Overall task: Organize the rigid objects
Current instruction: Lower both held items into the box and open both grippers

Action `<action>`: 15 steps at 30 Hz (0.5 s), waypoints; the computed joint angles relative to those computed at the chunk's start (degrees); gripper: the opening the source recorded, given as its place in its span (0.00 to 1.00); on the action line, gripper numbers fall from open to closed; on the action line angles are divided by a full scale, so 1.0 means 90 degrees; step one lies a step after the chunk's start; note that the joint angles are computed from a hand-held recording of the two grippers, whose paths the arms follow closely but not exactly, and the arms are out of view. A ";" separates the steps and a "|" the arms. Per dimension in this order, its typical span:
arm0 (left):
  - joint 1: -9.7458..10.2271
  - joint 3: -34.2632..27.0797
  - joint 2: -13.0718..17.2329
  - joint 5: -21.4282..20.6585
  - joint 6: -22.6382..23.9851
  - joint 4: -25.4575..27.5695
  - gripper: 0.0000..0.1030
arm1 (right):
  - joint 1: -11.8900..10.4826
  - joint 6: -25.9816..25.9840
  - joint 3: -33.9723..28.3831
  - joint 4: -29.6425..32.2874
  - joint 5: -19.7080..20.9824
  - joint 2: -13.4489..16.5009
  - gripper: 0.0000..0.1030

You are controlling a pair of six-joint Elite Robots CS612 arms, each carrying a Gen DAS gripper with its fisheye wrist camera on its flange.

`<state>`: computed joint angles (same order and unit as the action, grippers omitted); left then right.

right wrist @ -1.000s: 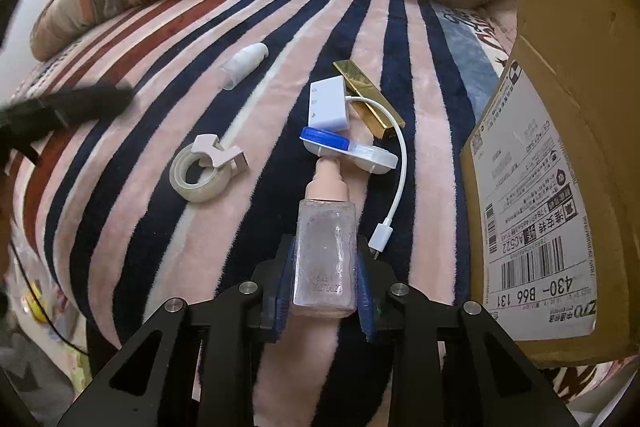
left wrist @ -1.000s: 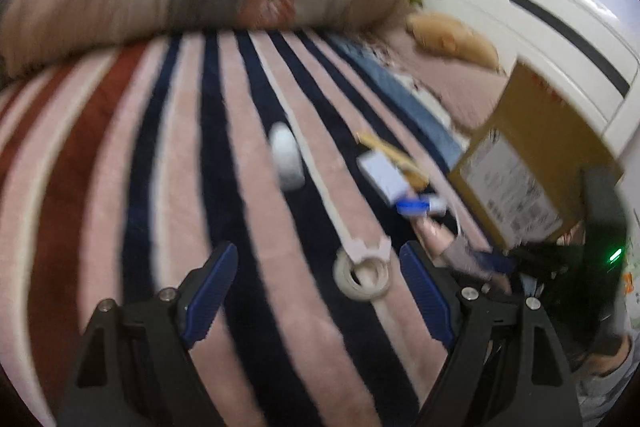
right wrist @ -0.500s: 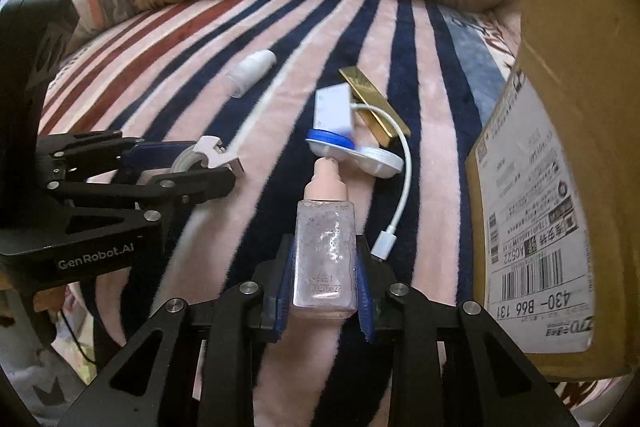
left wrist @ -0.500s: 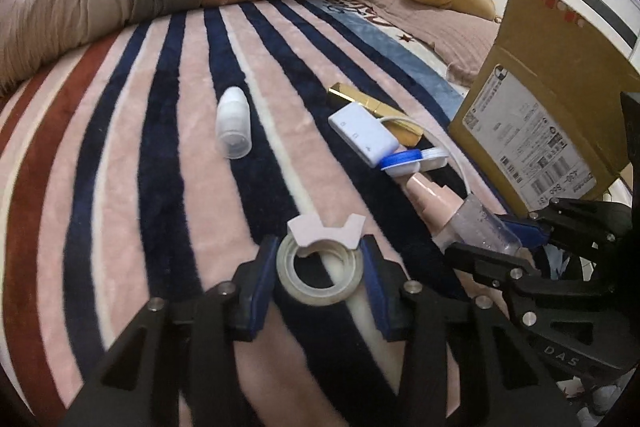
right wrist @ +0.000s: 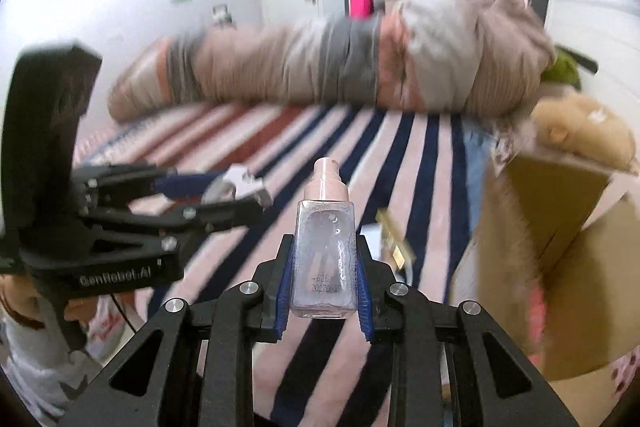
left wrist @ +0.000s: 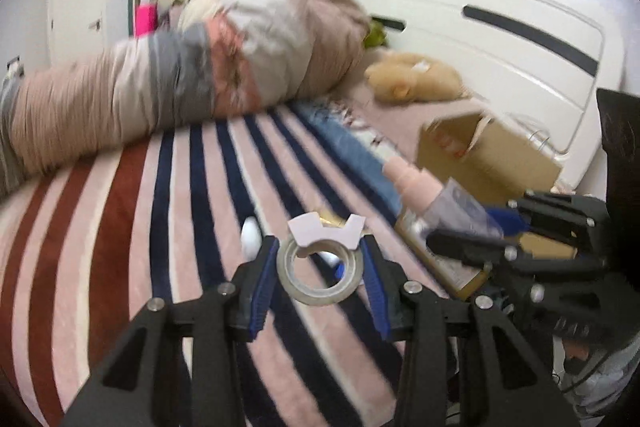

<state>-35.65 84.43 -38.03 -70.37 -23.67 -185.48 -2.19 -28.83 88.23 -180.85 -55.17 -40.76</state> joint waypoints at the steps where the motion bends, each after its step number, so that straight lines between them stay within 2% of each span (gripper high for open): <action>1: -0.0030 -0.0041 -0.0015 0.0019 0.0097 -0.0051 0.37 | -0.0051 0.0090 0.0023 -0.0169 0.0060 -0.0037 0.22; 5: -0.0131 -0.0297 -0.0007 -0.0025 0.0408 -0.0087 0.37 | -0.0268 0.0586 0.0068 -0.0962 -0.0079 -0.0110 0.22; 8: -0.0212 -0.0633 0.0094 -0.0132 0.0647 0.0013 0.37 | -0.0452 0.0832 0.0090 -0.1157 -0.0362 -0.0161 0.22; 10: -0.0256 -0.0898 0.0195 -0.0257 0.0789 0.0094 0.37 | -0.0556 0.0924 0.0073 -0.1144 -0.0592 -0.0163 0.22; 15: -0.0331 -0.1806 0.0560 -0.0634 0.0972 0.0673 0.37 | -0.0762 0.0850 -0.0234 -0.0466 -0.1245 0.0017 0.22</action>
